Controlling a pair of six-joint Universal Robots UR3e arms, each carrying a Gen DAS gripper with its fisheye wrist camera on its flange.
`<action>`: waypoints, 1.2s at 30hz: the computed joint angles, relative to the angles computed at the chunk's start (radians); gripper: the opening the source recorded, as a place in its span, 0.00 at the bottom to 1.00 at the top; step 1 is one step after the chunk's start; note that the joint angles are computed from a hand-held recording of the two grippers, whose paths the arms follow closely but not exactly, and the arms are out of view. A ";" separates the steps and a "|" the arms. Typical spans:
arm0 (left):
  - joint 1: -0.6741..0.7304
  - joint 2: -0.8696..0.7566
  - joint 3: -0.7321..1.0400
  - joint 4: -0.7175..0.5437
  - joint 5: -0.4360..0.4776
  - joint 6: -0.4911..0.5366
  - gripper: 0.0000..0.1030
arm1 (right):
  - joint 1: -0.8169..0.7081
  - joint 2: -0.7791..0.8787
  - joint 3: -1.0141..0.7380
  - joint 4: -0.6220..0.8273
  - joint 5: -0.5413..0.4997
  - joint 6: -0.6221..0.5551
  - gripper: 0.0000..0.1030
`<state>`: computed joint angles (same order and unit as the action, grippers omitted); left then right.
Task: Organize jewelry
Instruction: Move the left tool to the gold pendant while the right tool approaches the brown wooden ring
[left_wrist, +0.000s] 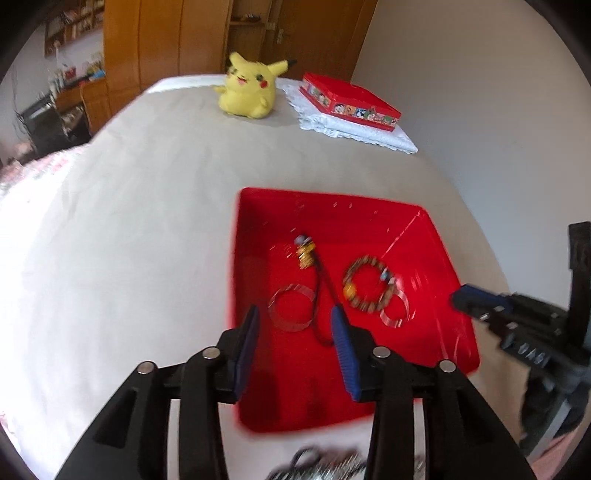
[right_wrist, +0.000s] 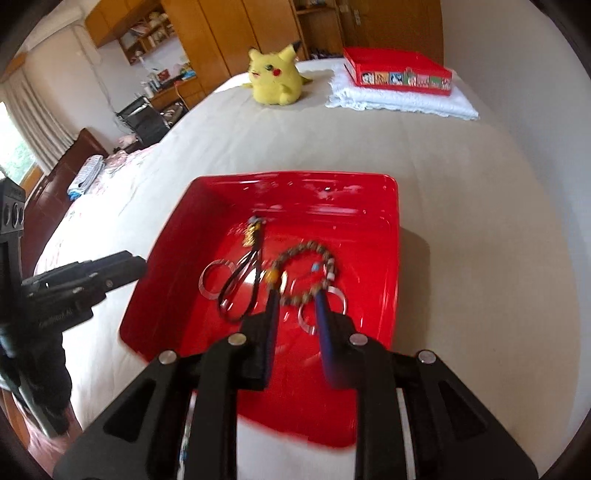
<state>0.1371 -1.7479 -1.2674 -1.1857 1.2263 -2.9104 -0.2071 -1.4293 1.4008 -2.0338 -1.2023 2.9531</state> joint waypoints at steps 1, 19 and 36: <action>0.022 0.053 -0.057 -0.002 -0.007 0.022 0.43 | -0.012 -0.054 0.051 0.002 0.013 -0.018 0.20; 0.262 0.606 -0.689 -0.172 0.021 0.207 0.42 | -0.226 -0.633 0.595 0.281 0.181 -0.253 0.20; 0.223 0.549 -0.723 -0.134 0.005 0.177 0.25 | -0.231 -0.651 0.632 0.249 0.184 -0.249 0.29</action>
<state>0.3600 -1.1990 -1.9902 -1.3202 1.2310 -2.7333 -0.4381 -2.0807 2.0331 -1.7847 -1.0183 2.7042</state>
